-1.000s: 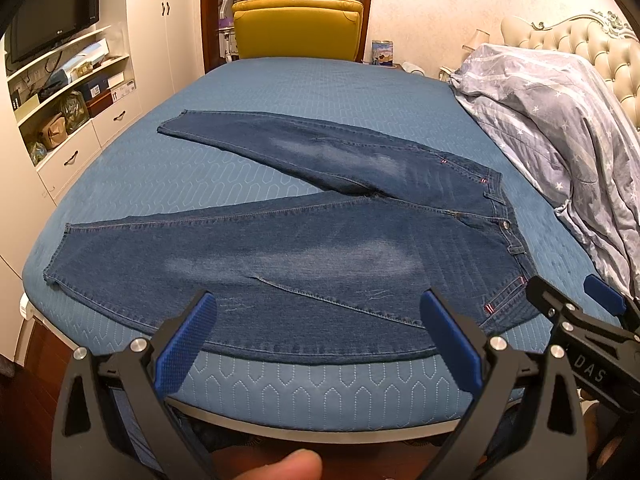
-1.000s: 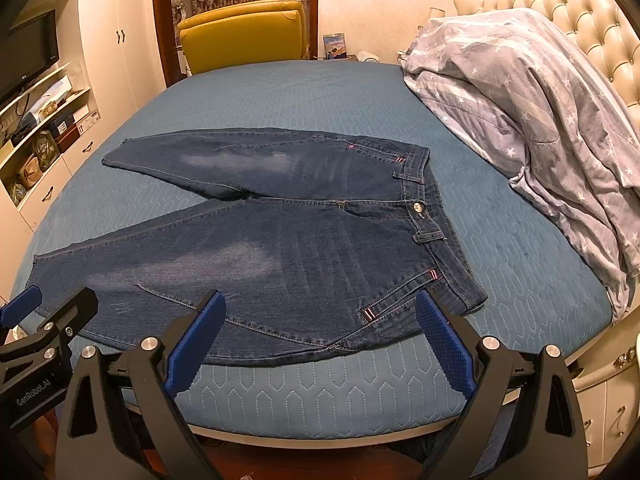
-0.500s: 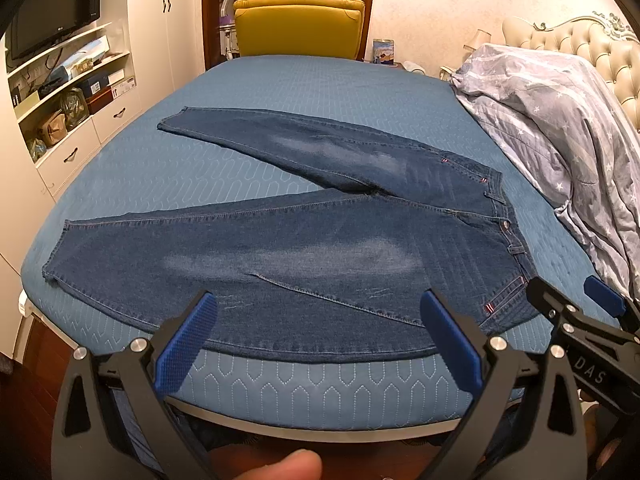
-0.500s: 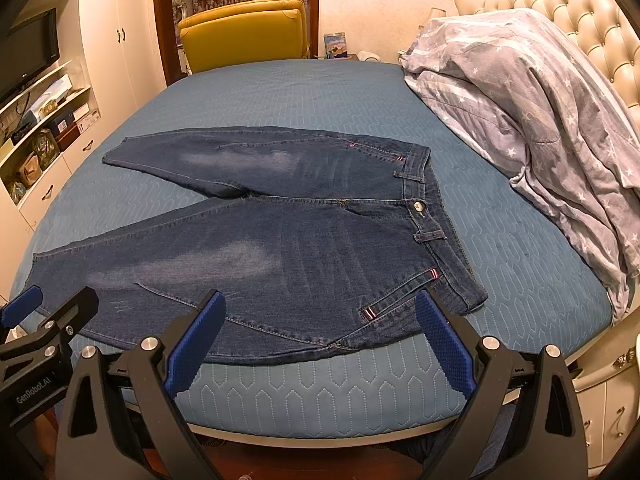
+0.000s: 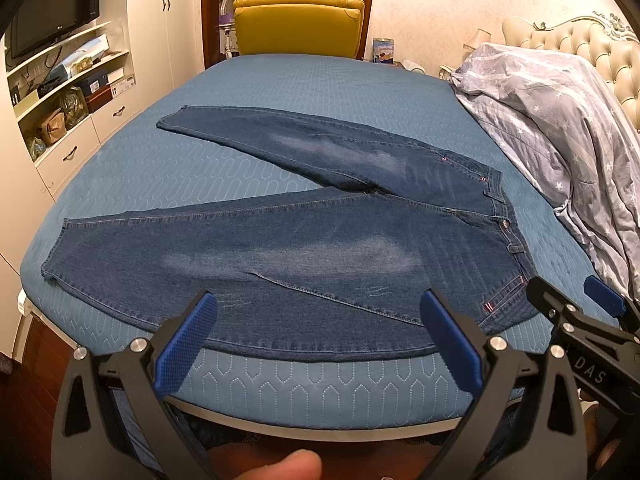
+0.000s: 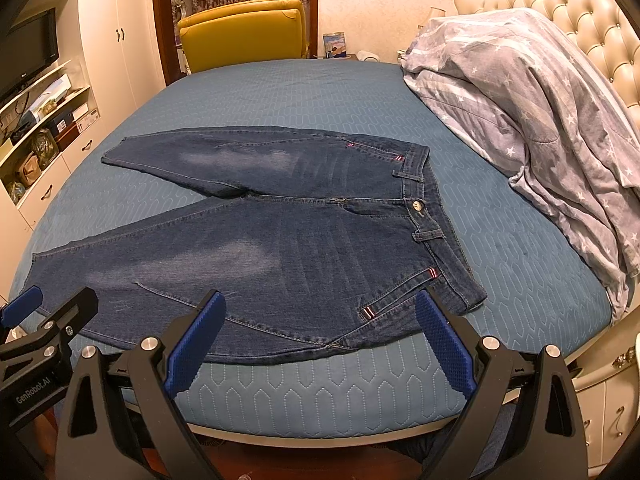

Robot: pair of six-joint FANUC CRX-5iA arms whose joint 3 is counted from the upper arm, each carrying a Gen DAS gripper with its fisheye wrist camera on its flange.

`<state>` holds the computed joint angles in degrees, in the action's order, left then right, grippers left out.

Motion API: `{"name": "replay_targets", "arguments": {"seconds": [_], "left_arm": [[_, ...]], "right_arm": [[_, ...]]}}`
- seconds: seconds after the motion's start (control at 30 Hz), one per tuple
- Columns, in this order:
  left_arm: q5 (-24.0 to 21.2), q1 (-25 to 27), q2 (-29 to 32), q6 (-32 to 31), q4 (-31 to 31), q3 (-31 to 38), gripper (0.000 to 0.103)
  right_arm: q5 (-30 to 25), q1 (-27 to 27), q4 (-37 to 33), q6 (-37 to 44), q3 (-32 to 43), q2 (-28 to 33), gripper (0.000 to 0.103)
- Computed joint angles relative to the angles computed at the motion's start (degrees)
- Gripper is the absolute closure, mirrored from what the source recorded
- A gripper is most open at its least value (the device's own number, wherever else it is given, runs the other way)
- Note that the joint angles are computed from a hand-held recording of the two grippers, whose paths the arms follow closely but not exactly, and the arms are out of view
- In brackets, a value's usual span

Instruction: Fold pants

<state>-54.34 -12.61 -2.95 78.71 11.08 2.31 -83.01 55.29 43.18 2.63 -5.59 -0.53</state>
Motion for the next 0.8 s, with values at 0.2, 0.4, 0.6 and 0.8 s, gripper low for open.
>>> {"name": "replay_targets", "arguments": {"seconds": [0.2, 0.4, 0.6, 0.8], "left_arm": [[-0.07, -0.07, -0.25, 0.15, 0.00, -0.33, 0.001], [-0.17, -0.31, -0.28, 0.69, -0.40, -0.27, 0.001], [-0.28, -0.33, -0.25, 0.69, -0.32, -0.24, 0.001], [-0.38, -0.34, -0.06, 0.63, -0.29, -0.18, 0.001]], "right_arm": [[0.07, -0.01, -0.09, -0.03, -0.06, -0.05, 0.011], [0.13, 0.04, -0.08, -0.09, -0.19, -0.09, 0.011], [0.05, 0.01, -0.08, -0.05, -0.12, 0.02, 0.011], [0.16, -0.03, -0.17, -0.17, -0.30, -0.08, 0.011]]}}
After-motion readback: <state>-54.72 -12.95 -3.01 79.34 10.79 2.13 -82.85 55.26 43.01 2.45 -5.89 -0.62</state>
